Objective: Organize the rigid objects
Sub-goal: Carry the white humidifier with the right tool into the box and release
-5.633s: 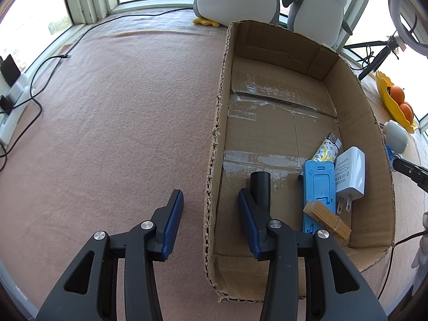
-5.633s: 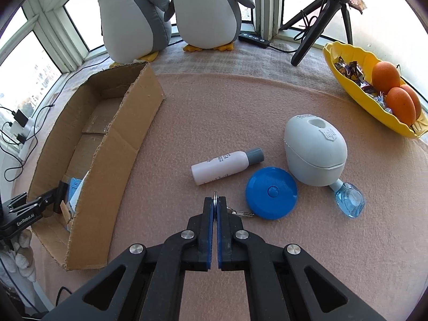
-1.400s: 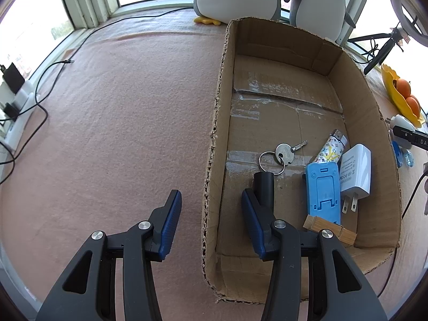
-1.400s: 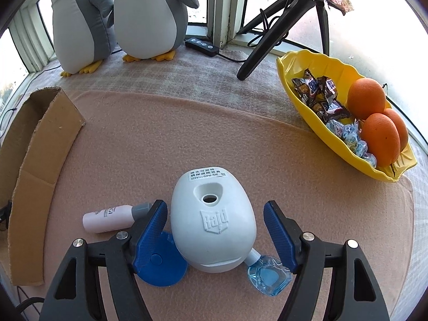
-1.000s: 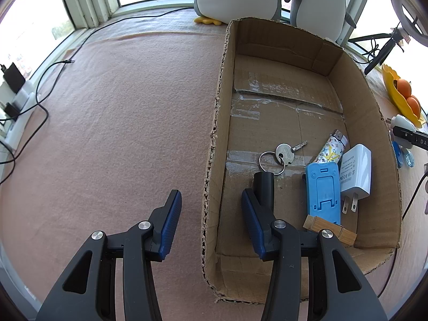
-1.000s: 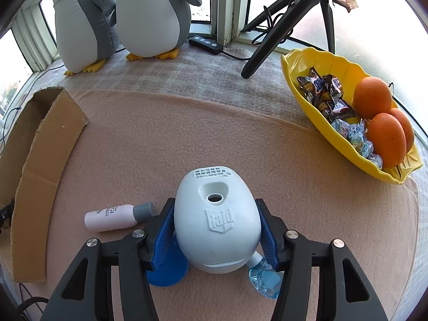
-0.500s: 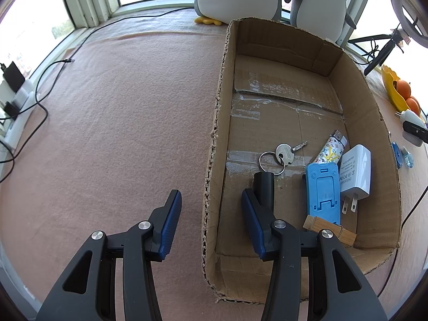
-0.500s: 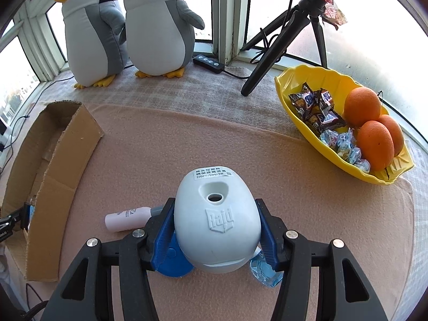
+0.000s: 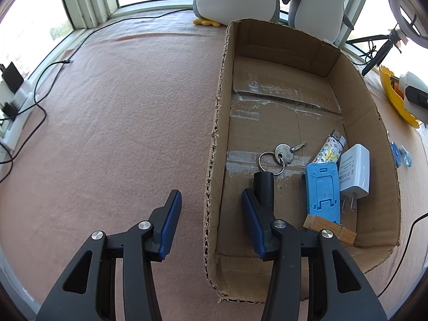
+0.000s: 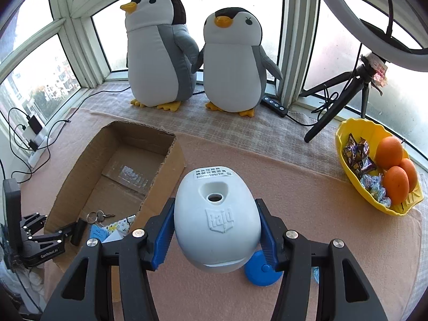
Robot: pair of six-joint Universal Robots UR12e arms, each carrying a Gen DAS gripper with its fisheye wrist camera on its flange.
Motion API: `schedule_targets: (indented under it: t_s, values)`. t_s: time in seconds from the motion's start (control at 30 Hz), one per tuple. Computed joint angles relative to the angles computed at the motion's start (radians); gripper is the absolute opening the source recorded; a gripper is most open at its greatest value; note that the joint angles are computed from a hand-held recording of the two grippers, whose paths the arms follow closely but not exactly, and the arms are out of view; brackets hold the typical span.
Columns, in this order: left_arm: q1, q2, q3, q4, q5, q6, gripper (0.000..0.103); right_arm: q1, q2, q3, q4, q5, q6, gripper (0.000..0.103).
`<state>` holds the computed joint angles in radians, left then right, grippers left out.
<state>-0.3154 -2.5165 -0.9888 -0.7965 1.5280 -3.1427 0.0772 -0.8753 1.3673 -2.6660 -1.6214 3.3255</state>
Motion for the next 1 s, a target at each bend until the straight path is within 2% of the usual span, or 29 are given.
schedule_targets:
  t_s: [0.27, 0.5, 0.83, 1.0]
  values:
    - [-0.001, 0.001, -0.005, 0.009, -0.002, 0.003, 0.047, 0.026, 0.048, -0.072, -0.005, 0.043, 0.014, 0.052]
    - [0.000, 0.002, -0.008, 0.013, -0.004, 0.001, 0.047, 0.043, 0.097, -0.145, 0.033, 0.059, 0.000, 0.052]
    - [0.001, 0.002, -0.007, 0.011, -0.008, 0.000, 0.047, 0.072, 0.171, -0.268, 0.131, 0.028, -0.060, 0.052]
    - [0.001, 0.002, -0.006, 0.010, -0.010, -0.004, 0.047, 0.076, 0.196, -0.309, 0.167, 0.018, -0.063, 0.052]
